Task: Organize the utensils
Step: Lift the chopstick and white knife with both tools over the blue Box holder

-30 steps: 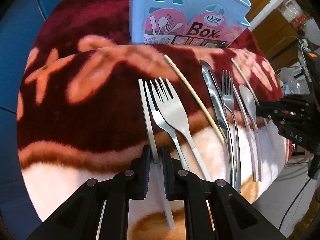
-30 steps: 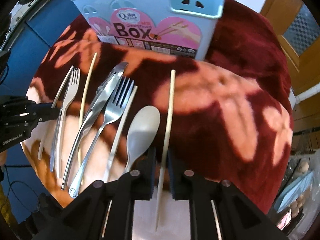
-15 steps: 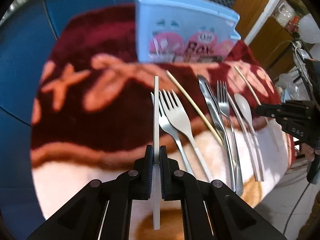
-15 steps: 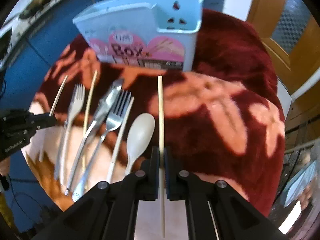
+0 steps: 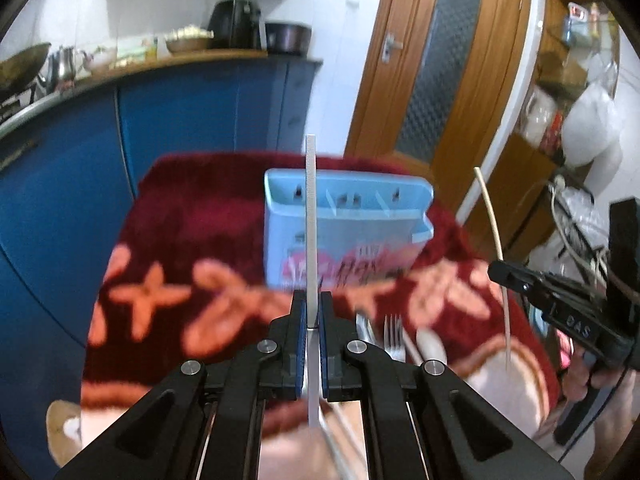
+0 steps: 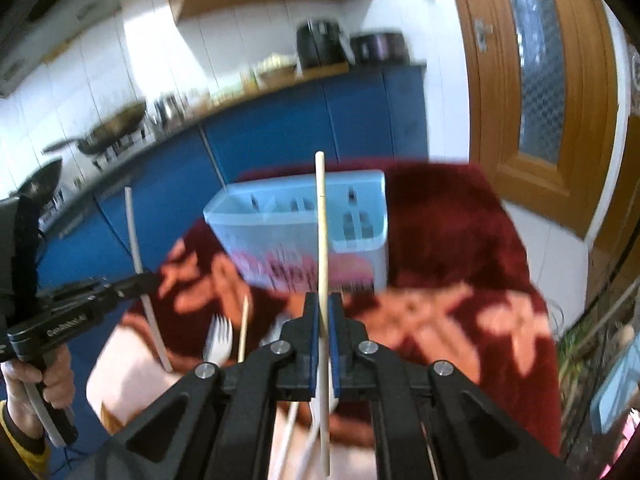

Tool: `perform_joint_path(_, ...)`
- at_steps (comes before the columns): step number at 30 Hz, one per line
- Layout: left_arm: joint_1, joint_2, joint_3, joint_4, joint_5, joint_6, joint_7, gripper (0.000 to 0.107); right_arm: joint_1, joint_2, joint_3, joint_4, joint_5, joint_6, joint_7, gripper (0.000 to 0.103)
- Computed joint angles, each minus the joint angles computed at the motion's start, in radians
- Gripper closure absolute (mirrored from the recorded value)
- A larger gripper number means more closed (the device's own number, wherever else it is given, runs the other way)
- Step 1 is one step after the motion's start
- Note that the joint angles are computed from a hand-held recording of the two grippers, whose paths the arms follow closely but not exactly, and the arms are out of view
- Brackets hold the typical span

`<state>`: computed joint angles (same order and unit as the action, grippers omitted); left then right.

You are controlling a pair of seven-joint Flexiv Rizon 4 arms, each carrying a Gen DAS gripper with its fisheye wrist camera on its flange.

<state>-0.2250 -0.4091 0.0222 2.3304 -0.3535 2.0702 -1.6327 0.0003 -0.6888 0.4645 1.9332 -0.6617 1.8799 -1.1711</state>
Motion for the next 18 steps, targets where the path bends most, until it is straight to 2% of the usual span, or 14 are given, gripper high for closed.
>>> perform_joint_path(1, -0.001, -0.007, 0.001, -0.006, 0.0, 0.018, -0.005, 0.102, 0.021, 0.003, -0.038, -0.001, -0.017, 0.045, 0.022, 0.097)
perform_joint_path(2, 0.001, -0.017, -0.001, -0.017, 0.001, 0.041, -0.014, 0.102, 0.038, 0.0, -0.043, -0.011, 0.024, 0.065, -0.014, 0.097)
perform_joint_path(7, 0.067, -0.036, -0.032, -0.079, 0.052, 0.106, -0.065, 0.102, 0.138, -0.01, -0.152, -0.053, 0.061, 0.166, -0.024, 0.097)
perform_joint_path(13, 0.121, -0.064, -0.046, -0.163, 0.09, 0.153, -0.09, 0.102, 0.148, -0.088, -0.17, -0.168, 0.0, 0.22, 0.052, 0.097)
perform_joint_path(18, 0.058, -0.12, 0.005, -0.23, -0.01, 0.202, 0.001, 0.102, 0.188, -0.154, -0.215, -0.27, -0.02, 0.274, 0.088, 0.097)
